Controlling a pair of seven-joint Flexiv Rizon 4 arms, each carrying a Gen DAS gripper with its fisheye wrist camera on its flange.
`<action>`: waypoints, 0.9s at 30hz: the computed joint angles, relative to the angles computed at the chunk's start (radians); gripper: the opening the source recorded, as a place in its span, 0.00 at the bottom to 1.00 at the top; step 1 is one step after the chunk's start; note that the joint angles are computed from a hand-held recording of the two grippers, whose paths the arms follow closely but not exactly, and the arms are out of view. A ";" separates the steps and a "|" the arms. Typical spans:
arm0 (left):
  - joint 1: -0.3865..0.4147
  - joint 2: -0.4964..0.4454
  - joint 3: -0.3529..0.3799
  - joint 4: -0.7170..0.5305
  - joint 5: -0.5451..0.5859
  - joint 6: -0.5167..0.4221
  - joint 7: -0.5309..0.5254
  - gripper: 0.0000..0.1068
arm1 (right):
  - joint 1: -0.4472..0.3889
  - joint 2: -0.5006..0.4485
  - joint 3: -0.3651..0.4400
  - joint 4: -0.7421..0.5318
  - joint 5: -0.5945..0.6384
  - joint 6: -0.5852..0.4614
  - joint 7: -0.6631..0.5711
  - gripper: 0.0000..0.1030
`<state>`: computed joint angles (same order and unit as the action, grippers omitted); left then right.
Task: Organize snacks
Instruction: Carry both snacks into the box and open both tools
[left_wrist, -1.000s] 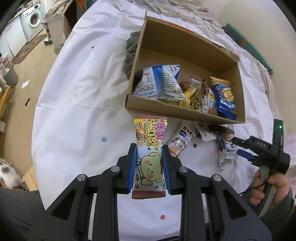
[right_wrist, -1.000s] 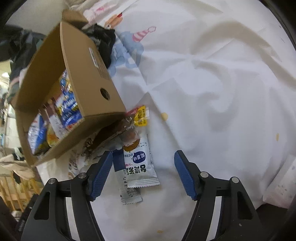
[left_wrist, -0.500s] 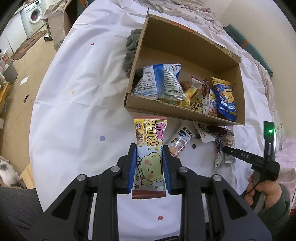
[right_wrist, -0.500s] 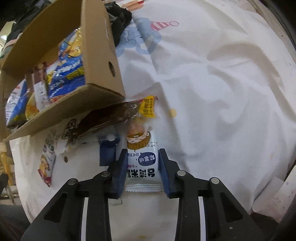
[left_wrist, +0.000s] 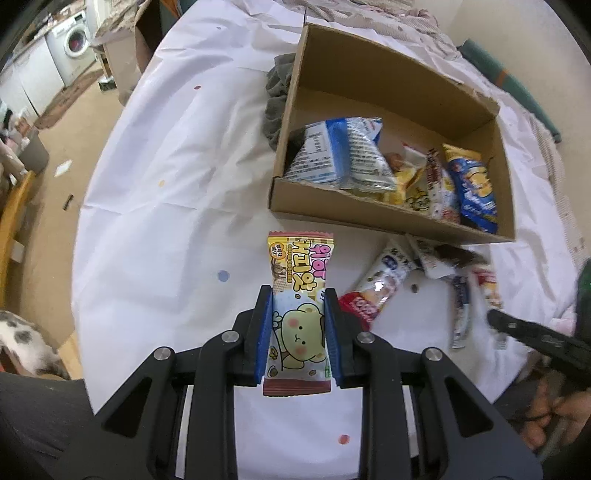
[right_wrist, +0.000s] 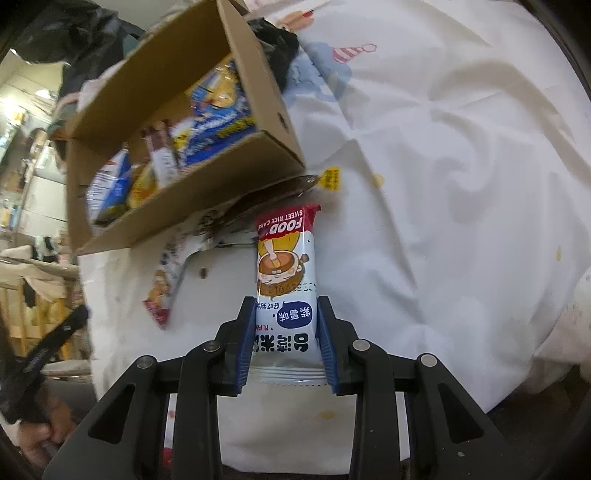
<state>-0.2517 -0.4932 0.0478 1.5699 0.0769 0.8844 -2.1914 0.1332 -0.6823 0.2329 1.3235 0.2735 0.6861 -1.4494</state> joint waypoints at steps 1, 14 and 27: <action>0.000 -0.002 0.003 -0.001 0.001 -0.005 -0.004 0.21 | -0.008 0.017 0.011 0.019 0.014 0.001 -0.008 0.32; -0.009 -0.015 0.027 -0.016 0.060 -0.049 -0.059 0.21 | -0.054 0.020 0.105 -0.028 0.248 -0.003 -0.193 0.32; -0.050 0.055 0.064 -0.032 0.205 0.072 -0.150 0.21 | -0.032 0.082 0.105 0.011 0.366 0.256 -0.374 0.32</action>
<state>-0.3016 -0.4385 0.1122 1.5375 0.2816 0.9560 -2.3410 0.1012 -0.6004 0.3378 1.3345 0.6393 0.9426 -1.8235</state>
